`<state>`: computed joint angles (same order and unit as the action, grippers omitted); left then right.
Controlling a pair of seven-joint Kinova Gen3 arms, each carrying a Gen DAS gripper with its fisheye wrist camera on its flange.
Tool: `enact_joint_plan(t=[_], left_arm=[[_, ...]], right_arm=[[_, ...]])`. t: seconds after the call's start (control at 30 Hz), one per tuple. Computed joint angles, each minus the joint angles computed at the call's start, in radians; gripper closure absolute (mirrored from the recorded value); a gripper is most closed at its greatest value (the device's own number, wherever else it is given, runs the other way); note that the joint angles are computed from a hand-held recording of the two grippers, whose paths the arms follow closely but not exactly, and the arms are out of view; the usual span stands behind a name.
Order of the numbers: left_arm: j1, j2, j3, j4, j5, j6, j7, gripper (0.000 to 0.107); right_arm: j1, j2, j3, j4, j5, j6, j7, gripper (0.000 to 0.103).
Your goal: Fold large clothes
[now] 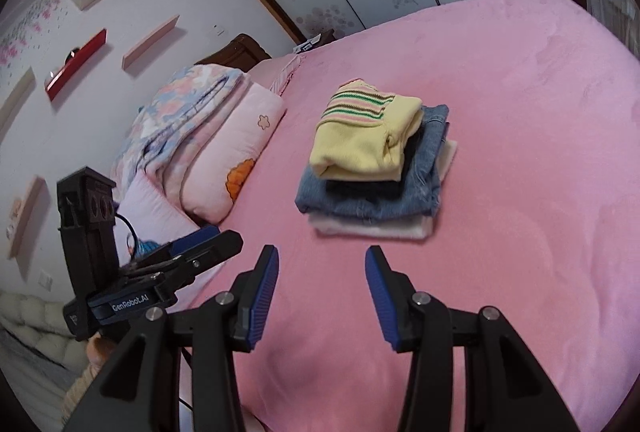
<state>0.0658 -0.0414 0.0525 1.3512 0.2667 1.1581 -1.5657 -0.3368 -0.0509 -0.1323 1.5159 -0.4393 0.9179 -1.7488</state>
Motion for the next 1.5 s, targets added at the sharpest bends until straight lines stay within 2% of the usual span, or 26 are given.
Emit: enact_joint_plan(t=[0.1, 0.2, 0.33, 0.47, 0.63, 0.7, 1.03, 1.27, 1.33, 1.5], left_arm=[[0.029, -0.064, 0.027, 0.045, -0.017, 0.013, 0.044, 0.019], [0.064, -0.123, 0.061, 0.091, -0.046, 0.012, 0.087, 0.019], [0.101, -0.208, 0.129, 0.168, -0.109, -0.027, 0.186, 0.019], [0.113, -0.293, 0.248, 0.237, -0.216, -0.064, 0.318, 0.019], [0.111, -0.364, 0.381, 0.287, -0.306, -0.066, 0.45, 0.019], [0.085, -0.388, 0.439, 0.298, -0.336, -0.051, 0.519, 0.019], [0.017, -0.462, 0.527, 0.345, -0.354, -0.008, 0.671, 0.019], [-0.04, -0.51, 0.59, 0.398, -0.349, -0.006, 0.72, 0.019], [-0.061, -0.518, 0.62, 0.411, -0.349, -0.001, 0.727, 0.019], [-0.085, -0.507, 0.659, 0.434, -0.333, 0.008, 0.727, 0.019]], right_arm=[[-0.005, -0.076, -0.022, 0.036, 0.062, 0.018, -0.042, 0.056], [-0.017, -0.153, -0.004, 0.102, 0.044, 0.02, -0.037, 0.056], [-0.017, -0.254, -0.022, 0.192, 0.081, 0.017, -0.075, 0.056], [-0.006, -0.347, -0.058, 0.262, 0.14, 0.032, -0.129, 0.056], [0.015, -0.457, -0.101, 0.33, 0.194, 0.047, -0.19, 0.05], [0.028, -0.494, -0.125, 0.35, 0.215, 0.055, -0.213, 0.049], [0.105, -0.632, -0.189, 0.417, 0.264, 0.089, -0.312, 0.048], [0.199, -0.694, -0.322, 0.435, 0.337, 0.106, -0.359, 0.046], [0.212, -0.703, -0.345, 0.444, 0.342, 0.106, -0.368, 0.043], [0.23, -0.705, -0.395, 0.469, 0.353, 0.118, -0.376, 0.042]])
